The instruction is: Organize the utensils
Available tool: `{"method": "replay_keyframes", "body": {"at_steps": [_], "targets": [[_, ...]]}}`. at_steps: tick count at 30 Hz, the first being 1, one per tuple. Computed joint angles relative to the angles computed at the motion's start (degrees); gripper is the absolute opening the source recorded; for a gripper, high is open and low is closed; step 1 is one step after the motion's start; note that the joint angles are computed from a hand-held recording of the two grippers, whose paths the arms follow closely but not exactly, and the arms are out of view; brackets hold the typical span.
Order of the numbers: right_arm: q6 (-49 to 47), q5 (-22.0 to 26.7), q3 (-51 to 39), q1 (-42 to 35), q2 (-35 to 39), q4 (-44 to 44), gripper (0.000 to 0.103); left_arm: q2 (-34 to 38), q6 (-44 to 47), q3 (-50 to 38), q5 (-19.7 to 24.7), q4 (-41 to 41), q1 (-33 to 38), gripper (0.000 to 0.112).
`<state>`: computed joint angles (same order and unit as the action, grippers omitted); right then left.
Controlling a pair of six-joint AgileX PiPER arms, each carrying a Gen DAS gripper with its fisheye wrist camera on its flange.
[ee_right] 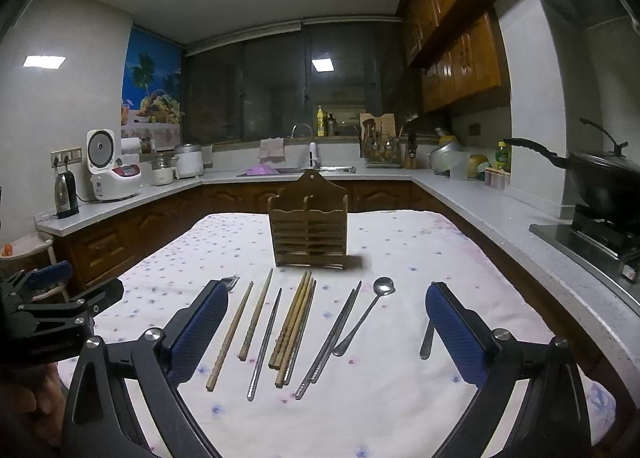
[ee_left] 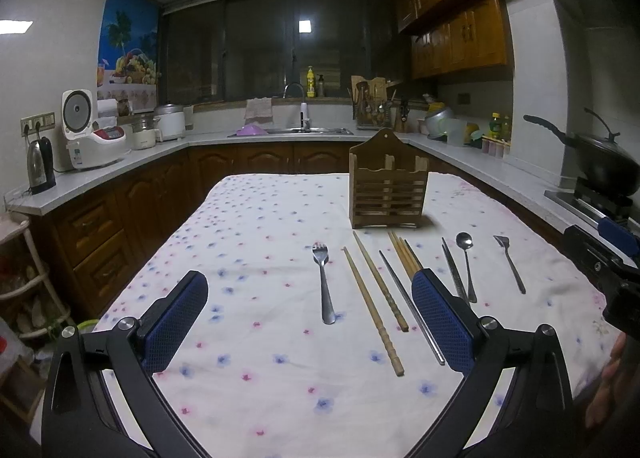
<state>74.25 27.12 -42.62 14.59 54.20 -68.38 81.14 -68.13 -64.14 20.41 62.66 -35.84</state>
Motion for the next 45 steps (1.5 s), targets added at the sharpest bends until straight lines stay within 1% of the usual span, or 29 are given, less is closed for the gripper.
{"method": "replay_keyframes", "body": {"at_steps": [5,10,12,15,23,35,42,45], "targets": [[-0.3,-0.7,0.0,-0.4,-0.1,0.3,0.1,0.3,-0.5,-0.2,0.2,0.3,-0.3,0.103],[1.2,0.0,0.3,0.5,-0.4,-1.1,0.1,0.5,-0.6,-0.4,0.4,0.5,-0.4,0.103],[1.1,0.0,0.3,0.6,-0.4,-0.9,0.1,0.5,-0.4,-0.4,0.5,0.3,-0.4,0.103],[-0.9,-1.3,0.0,-0.4,-0.4,1.0,0.1,0.7,-0.6,-0.6,0.5,0.3,-0.6,0.103],[-1.4,-0.8,-0.3,-0.1,-0.3,1.7,0.1,1.1,-1.1,-0.8,0.8,0.8,-0.9,0.103],[-1.8,-1.3,-0.3,-0.5,-0.3,2.1,0.1,1.8,-2.4,-1.1,1.5,1.8,-1.9,0.103],[-2.2,-1.1,-0.2,-0.3,-0.3,2.9,0.1,2.6,-1.1,-1.8,1.3,0.4,-2.0,0.103],[-4.7,-1.5,-0.7,-0.8,0.2,5.7,0.1,4.0,2.3,-3.1,0.5,-3.3,-1.4,0.103]]}}
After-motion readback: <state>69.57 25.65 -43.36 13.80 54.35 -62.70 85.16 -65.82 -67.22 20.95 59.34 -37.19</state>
